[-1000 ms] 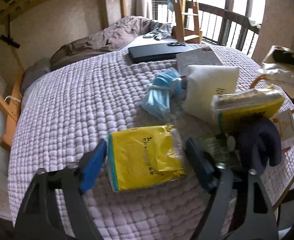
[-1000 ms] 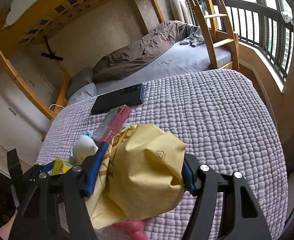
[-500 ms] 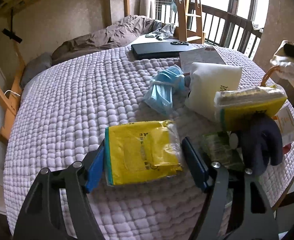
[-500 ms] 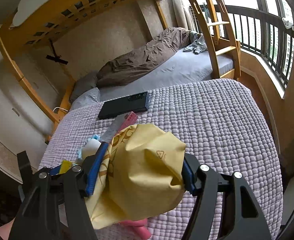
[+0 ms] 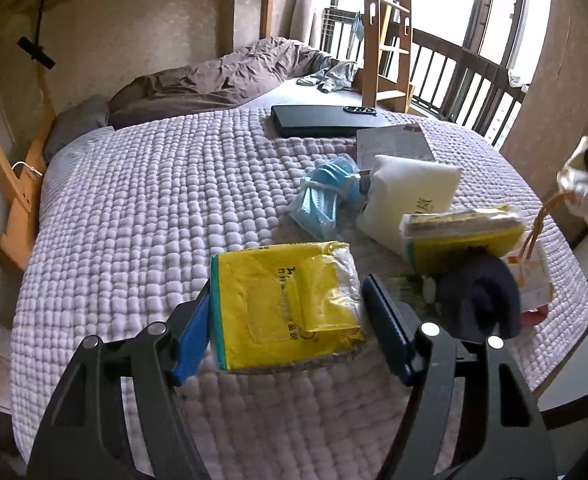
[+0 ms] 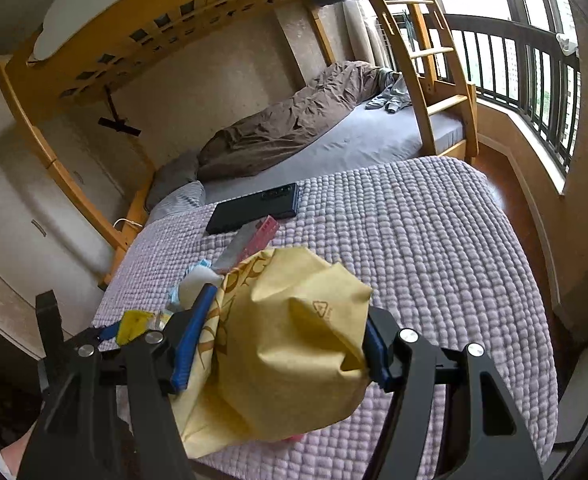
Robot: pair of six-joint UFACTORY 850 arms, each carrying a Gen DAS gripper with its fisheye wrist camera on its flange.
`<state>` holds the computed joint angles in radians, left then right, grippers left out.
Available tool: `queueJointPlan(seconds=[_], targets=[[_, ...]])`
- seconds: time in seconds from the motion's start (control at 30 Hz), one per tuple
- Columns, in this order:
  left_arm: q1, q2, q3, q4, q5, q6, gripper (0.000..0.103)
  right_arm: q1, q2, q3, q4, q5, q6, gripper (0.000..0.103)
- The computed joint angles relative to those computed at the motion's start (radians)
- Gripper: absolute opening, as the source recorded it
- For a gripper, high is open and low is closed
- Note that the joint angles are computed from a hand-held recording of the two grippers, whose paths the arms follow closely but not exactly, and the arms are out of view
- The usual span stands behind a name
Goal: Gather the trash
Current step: 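Carry the yellow paper bag and yellow packet toward the white bin with both tools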
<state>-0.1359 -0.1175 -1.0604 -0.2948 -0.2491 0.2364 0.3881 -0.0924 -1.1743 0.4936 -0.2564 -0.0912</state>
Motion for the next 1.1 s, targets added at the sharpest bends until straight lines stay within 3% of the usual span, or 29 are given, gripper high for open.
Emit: queueJointPlan(seconds=[0.23,0.7,1.1], targets=[[-0.001,0.059,0.03,-0.066,-0.032,0.048,0.072,0.009,0.062,0.074,0.063,-0.022,-0.036,0.063],[-0.036,0.14,0.094,-0.043,-0.064,0.011,0.072,0.062,0.125,0.165,0.148,-0.079,-0.1,0.063],[-0.072,0.201,0.145,-0.008,-0.088,-0.029,0.072,0.148,0.144,0.204,0.008,-0.097,0.003,0.063]])
